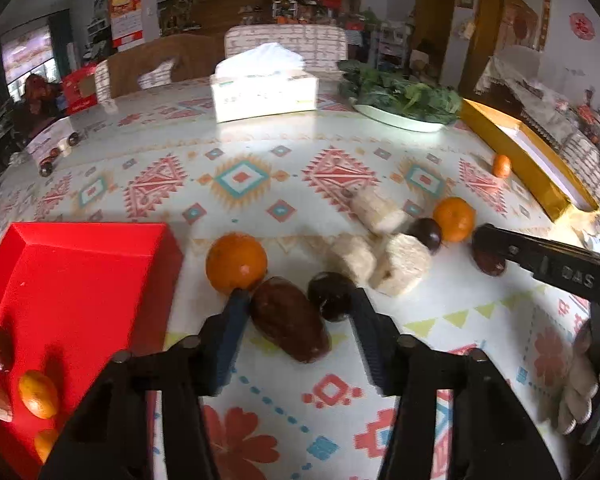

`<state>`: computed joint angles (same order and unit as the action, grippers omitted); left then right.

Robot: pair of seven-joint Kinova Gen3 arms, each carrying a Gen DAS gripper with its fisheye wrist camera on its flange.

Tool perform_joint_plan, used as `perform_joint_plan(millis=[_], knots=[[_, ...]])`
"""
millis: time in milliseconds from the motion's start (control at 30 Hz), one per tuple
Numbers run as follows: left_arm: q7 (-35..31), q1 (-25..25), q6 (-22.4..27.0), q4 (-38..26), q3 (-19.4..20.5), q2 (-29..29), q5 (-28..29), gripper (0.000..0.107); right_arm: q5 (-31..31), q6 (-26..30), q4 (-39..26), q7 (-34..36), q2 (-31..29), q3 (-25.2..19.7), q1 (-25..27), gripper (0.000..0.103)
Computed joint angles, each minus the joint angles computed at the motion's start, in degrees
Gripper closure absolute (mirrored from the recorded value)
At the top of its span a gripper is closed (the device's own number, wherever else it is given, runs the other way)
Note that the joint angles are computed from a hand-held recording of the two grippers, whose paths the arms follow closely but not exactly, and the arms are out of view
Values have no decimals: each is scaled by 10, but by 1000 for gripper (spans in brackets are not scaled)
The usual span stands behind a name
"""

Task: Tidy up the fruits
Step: 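Grasp a red date with the right tool while the left tool grasps a brown date, then carry both dates over the red tray and open both tools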

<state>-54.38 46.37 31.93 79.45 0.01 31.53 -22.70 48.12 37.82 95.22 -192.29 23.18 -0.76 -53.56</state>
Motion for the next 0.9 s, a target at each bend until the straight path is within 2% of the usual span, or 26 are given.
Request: perform_joint_plan(millis=[33,100,200,233,300,433,500,533,567,633,667,800,867,900], knots=[[15,20,-2,6,-19,-2,-18,60,0,-6,2,-2,0,0,2,69],[38,35,-7,18,-34,-9,-39,73,-6,-4,1,2,0,-1,3,71],[38,5,-39,48,-10,-32,-20,80,5,-9,9,-16,-5,5,-4,71],[43,6,-42,54,-13,-37,-20,85,10,-11,12,-22,-7,6,-5,71],[49,4,-52,69,-13,-49,-20,107,30,-21,23,-47,-13,11,-10,71],[36,-16,-50,81,7,-60,-1,107,61,-28,35,-87,-19,8,-13,71],[36,-17,-48,84,8,-60,1,102,60,-27,34,-90,-18,1,-7,71],[35,-19,-45,85,11,-60,3,92,59,-26,33,-91,-17,-1,-5,71],[37,-18,-44,85,10,-59,4,74,59,-22,32,-91,-16,-3,-4,71],[44,-8,-37,80,2,-54,-6,53,64,-16,32,-99,-17,-3,-8,71],[43,-1,-34,74,-1,-49,-16,51,68,-17,34,-103,-18,-3,-8,71],[10,-2,-7,39,14,-23,-22,51,75,-19,35,-107,-18,-9,-3,71],[6,3,4,27,12,-11,-21,78,78,-22,38,-110,-20,-10,-3,71],[3,0,2,28,15,-11,-16,77,81,-24,39,-112,-20,-10,-2,71]])
